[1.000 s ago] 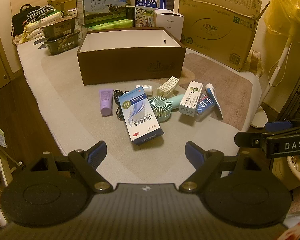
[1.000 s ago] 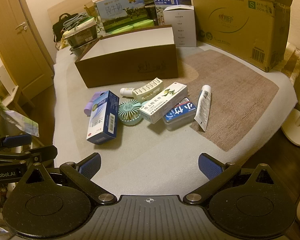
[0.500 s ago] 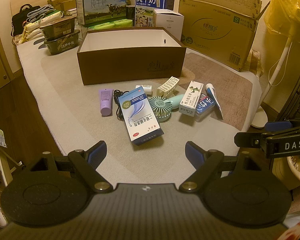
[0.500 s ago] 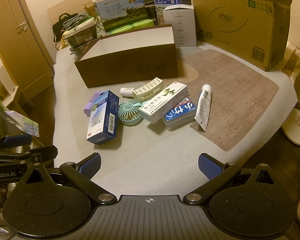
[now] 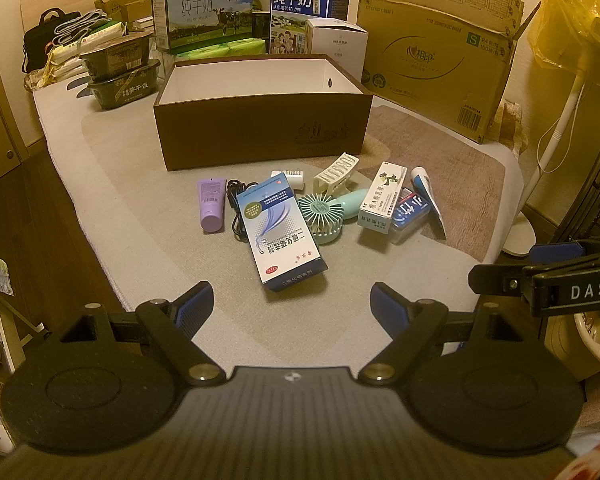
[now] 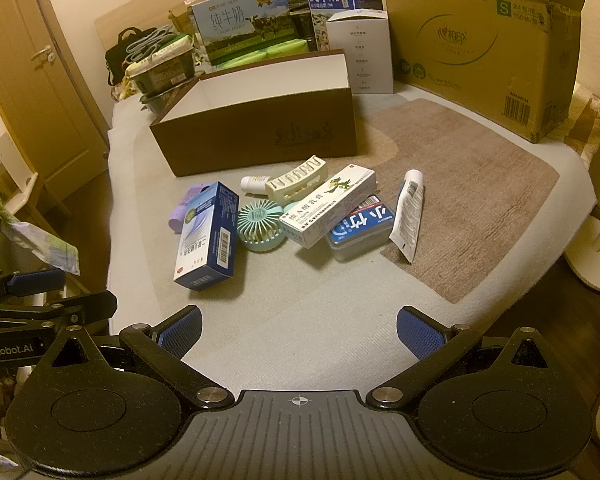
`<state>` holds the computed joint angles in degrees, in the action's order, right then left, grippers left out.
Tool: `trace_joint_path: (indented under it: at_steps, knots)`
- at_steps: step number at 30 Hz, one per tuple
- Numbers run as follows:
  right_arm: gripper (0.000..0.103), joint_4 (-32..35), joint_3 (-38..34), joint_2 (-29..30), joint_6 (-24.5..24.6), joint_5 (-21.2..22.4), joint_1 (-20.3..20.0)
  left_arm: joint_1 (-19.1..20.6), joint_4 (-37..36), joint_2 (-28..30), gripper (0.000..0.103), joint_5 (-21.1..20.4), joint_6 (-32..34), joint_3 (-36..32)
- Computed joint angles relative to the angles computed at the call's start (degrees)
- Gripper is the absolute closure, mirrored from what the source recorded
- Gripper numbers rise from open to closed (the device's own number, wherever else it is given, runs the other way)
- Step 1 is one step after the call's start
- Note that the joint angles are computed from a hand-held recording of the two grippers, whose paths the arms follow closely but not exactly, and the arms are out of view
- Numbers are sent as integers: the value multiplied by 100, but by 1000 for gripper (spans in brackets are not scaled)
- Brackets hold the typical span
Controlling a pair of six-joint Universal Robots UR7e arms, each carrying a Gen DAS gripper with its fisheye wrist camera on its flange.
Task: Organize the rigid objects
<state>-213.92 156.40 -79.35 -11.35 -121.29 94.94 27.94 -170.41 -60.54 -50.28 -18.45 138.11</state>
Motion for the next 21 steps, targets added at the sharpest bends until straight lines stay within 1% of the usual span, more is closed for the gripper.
trace_joint_path:
  at_steps: [1,5,10,14,21]
  knots:
    - [0,0,0,0,0,0,0,51,68,-4,19,-1,59,-99]
    - [0,-10,-1,13,11,11,-8,22,56,40,19,9,1,-91]
    - [0,-91,-15,95,-14,36,-63,86,-123,213,19,35,44,-113]
    - [0,-250,17,125,-116,203,-268,154,-182,342,19,66,72,-197]
    - [0,-440,16,159,-211,555,-675,350,-248,622,19,-18,151,-419]
